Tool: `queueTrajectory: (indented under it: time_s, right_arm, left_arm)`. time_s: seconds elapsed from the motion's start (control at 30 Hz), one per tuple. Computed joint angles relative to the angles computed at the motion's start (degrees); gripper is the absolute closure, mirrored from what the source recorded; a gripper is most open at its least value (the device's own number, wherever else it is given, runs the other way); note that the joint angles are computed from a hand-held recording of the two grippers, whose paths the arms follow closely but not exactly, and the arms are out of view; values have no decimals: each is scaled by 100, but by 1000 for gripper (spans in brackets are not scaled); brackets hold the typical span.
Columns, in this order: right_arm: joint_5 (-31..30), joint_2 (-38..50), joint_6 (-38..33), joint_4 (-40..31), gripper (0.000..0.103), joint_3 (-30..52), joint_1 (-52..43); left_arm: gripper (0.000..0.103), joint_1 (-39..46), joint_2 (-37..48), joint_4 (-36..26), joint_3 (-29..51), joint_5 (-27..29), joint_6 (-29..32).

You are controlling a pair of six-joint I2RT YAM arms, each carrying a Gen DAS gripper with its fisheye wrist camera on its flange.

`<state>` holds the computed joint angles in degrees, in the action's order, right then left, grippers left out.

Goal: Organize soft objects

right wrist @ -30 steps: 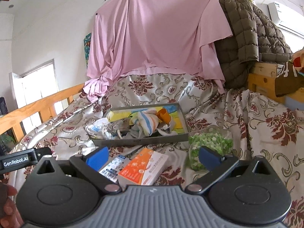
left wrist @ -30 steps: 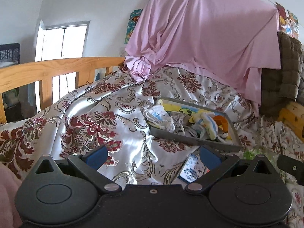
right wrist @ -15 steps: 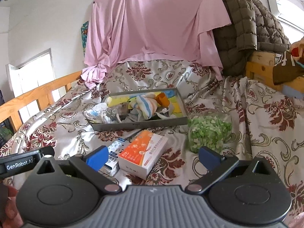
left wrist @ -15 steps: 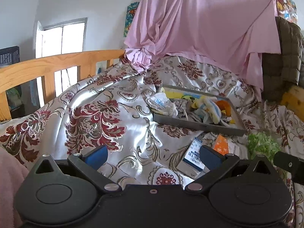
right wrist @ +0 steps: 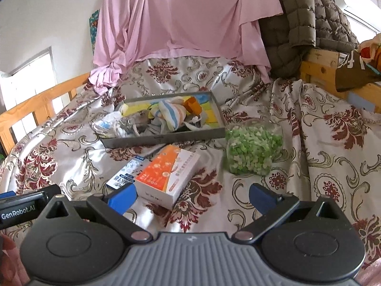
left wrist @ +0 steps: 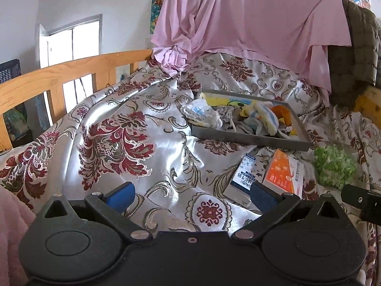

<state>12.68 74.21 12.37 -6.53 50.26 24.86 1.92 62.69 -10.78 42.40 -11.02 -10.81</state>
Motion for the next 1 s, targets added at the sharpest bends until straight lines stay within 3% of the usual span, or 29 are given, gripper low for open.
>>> queueTrajectory:
  time_s: [1.0]
  right_arm:
    - [-14, 129, -28, -186, 0, 108, 15]
  left_arm:
    - [1, -28, 142, -159, 96, -36, 6]
